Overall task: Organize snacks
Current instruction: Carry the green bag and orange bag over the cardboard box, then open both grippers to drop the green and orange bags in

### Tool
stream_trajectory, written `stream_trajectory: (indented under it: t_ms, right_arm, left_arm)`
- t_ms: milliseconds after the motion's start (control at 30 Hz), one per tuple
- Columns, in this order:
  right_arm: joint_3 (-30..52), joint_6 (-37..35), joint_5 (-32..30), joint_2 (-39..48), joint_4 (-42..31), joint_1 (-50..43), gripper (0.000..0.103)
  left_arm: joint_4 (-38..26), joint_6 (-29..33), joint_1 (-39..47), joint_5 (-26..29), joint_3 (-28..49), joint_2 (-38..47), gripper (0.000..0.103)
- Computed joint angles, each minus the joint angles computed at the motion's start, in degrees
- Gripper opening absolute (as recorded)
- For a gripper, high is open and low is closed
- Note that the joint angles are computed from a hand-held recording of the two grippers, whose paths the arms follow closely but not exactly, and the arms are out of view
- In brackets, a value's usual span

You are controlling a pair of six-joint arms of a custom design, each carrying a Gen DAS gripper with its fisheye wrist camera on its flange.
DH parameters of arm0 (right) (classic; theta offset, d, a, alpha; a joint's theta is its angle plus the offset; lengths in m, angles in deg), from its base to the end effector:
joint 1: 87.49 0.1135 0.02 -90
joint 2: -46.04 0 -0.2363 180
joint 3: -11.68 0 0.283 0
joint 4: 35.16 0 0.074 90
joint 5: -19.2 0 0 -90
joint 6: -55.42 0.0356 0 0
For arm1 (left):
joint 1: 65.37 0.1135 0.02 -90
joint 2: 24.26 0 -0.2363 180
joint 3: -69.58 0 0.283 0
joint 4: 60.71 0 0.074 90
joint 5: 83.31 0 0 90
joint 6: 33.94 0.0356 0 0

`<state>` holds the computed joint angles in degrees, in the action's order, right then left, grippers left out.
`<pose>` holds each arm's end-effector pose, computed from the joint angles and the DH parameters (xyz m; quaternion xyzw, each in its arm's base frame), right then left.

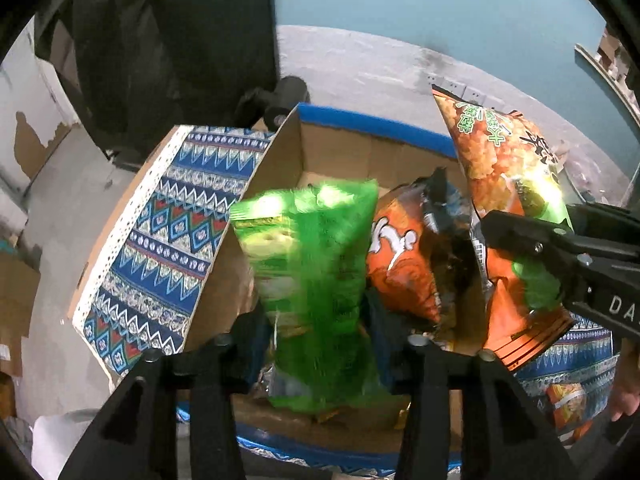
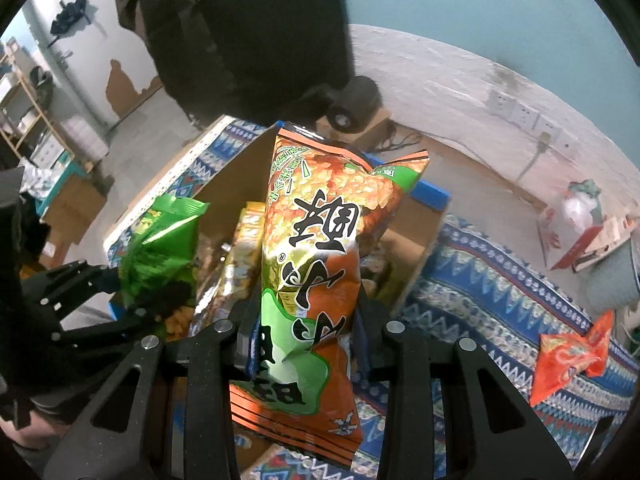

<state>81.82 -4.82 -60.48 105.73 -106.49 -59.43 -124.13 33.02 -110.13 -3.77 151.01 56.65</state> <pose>0.2078 0.1036 0.2736 0.0369 0.9635 0.0448 0.2613 0.2284 -0.2174 0.2524 0.1614 0.9548 -0.0566 0.2431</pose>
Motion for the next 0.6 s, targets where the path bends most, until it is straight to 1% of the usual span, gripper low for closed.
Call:
stream_trajectory:
  t_ms: [100, 233, 400, 533, 600]
  right_arm:
    - [0.2, 0.0, -0.8, 2.3, 1.1, 0.9, 0.034]
    - [0.3, -0.2, -1.5, 3.9, 2.3, 0.9, 0.034]
    - [0.6, -0.7, -2.0, 4.5, 2.7, 1.2, 0.034]
    - [0.4, -1.4, -3.6, 4.3, 3.4, 1.0, 0.035]
    - [0.4, -1.7, -4.6, 4.5, 3.8, 1.1, 0.042]
  left_arm:
    - [-0.7, -0.4, 0.4, -1.5, 0.0, -0.5, 0.067]
    - [-1.8, -0.2, 0.4, -2.8, 0.3, -1.8, 0.068]
    - [-2.7, -0.1, 0.6, -2.6, 0.7, -3.0, 0.068]
    - [-2.8, 0.0, 0.7, -3.0, 0.9, -3.4, 0.071]
    - [-2.7, 0.0, 0.9, -2.7, 1.0, -3.5, 0.071]
